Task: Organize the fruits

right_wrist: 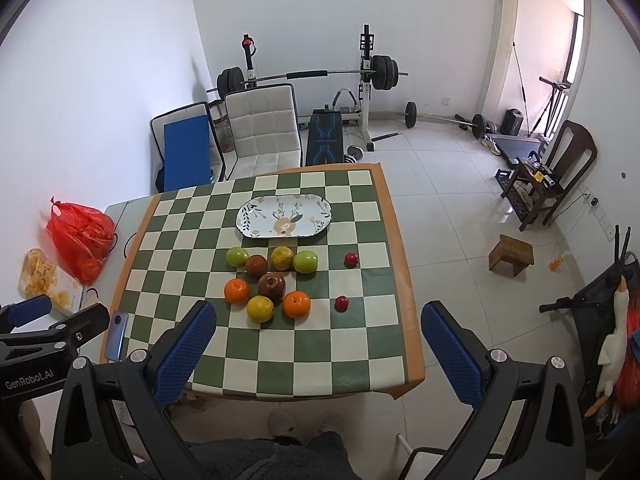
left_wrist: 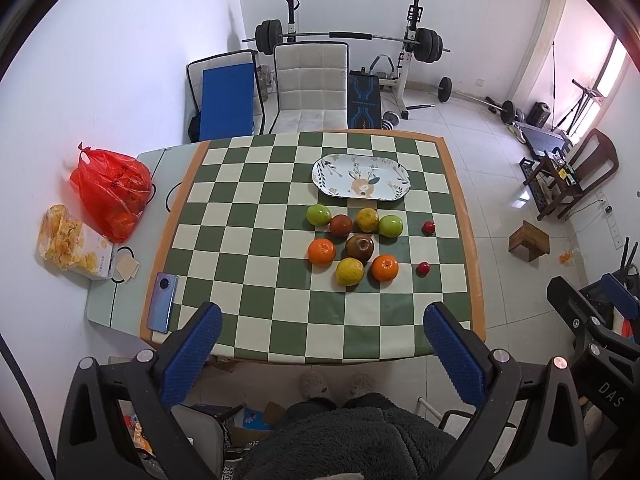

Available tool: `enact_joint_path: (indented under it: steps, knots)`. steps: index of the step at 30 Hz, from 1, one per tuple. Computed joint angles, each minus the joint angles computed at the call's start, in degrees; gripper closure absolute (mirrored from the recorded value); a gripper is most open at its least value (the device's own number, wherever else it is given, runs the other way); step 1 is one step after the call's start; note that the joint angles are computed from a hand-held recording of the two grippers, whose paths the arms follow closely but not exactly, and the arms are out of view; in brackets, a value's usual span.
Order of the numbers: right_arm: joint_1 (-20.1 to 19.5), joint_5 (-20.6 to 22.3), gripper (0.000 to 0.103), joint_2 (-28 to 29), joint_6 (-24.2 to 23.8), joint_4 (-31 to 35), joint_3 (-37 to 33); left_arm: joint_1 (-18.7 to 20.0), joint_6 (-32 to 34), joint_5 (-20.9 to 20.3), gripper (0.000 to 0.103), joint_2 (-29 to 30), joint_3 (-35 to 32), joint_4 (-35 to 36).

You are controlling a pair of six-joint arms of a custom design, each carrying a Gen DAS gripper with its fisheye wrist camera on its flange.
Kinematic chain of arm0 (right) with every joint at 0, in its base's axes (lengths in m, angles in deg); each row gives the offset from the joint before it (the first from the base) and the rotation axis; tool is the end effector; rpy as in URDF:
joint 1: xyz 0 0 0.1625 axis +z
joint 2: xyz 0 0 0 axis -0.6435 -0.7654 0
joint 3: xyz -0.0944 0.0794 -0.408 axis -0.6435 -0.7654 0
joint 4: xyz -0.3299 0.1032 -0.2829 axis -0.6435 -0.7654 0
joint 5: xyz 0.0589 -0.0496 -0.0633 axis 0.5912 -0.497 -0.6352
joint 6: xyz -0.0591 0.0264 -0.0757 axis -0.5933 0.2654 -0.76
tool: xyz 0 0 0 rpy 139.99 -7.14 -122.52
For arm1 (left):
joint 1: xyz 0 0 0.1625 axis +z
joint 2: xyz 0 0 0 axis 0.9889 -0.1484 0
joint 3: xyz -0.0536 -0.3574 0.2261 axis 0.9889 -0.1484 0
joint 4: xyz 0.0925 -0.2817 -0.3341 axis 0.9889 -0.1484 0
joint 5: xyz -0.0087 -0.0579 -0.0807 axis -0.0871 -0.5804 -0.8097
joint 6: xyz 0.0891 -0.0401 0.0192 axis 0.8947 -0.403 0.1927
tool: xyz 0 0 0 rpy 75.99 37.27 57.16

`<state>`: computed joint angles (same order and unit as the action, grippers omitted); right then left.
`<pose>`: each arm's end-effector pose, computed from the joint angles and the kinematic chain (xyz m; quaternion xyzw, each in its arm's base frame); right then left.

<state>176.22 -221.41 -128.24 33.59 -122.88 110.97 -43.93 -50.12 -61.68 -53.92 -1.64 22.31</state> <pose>0.5661 -0.4671 0.2740 0.1097 -0.8932 0.2735 0.3397 -0.2901 -0.4836 0.5189 0.0620 0.9011 -0.2177 0.3698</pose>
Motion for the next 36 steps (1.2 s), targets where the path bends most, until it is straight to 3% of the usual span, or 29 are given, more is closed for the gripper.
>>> enact_joint_path:
  steps: [19, 26, 31, 36]
  knots:
    - [0.1, 0.2, 0.0, -0.7, -0.3, -1.0, 1.1, -0.2, -0.5, 0.4, 0.0, 0.0, 0.1, 0.3]
    - [-0.8, 1.5, 0.0, -0.3, -1.7, -0.1, -1.8, -0.2, -0.4, 0.6, 0.0, 0.0, -0.2, 0.4]
    - [-2.6, 2.4, 0.0, -0.6, -4.4, -5.3, -0.3, 1.2, -3.8, 7.3, 0.0, 0.8, -0.2, 2.1]
    - [-6.9, 7.0, 0.0, -0.1, -9.9, -15.2, 4.7, 7.3, -6.8, 15.2, 0.0, 4.5, -1.0, 4.8]
